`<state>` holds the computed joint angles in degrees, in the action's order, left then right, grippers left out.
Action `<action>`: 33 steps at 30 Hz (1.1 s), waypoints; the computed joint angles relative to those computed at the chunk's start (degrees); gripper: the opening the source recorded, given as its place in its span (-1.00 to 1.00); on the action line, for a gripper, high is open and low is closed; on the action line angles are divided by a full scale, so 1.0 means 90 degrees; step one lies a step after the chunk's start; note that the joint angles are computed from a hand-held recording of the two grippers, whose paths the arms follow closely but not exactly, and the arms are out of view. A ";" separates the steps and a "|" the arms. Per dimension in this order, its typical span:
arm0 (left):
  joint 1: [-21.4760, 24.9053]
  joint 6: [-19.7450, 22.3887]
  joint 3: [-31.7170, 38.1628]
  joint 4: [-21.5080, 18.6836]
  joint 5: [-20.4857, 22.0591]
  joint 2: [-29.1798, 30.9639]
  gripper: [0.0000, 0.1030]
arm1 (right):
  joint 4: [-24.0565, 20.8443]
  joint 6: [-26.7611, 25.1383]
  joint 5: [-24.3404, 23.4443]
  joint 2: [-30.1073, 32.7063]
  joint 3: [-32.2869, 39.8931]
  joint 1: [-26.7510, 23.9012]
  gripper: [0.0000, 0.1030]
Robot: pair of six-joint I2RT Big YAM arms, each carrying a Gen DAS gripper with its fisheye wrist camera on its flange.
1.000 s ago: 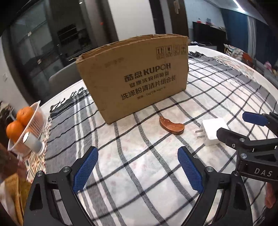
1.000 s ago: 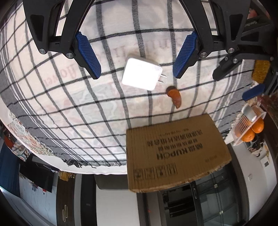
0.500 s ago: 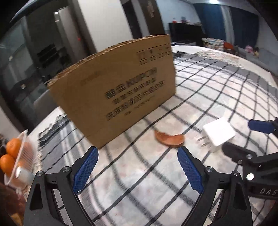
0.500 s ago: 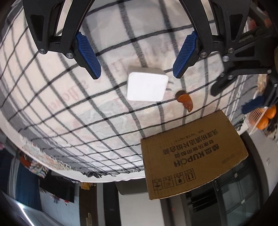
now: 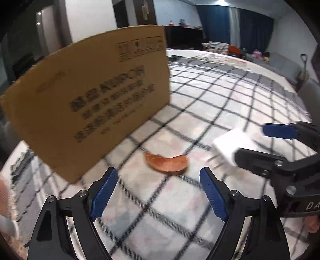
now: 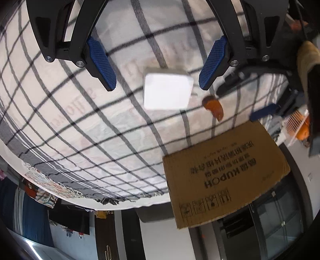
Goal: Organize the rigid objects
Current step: 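Grasp the brown wooden piece with the left gripper while the right gripper grasps the white charger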
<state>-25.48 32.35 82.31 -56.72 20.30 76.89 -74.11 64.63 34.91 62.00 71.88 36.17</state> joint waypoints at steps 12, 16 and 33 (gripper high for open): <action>-0.0085 0.0005 0.0331 -0.0135 0.0133 0.0378 0.58 | 0.0209 -0.0387 -0.0506 0.0158 0.0089 -0.0387 0.66; -0.0102 0.0092 0.0503 -0.0347 0.0154 0.0544 0.54 | 0.0177 -0.0366 -0.0630 0.0190 0.0108 -0.0498 0.66; -0.0260 0.0228 0.0580 -0.0410 -0.0005 0.0657 0.05 | 0.0300 -0.0633 -0.1338 0.0193 0.0079 -0.0830 0.30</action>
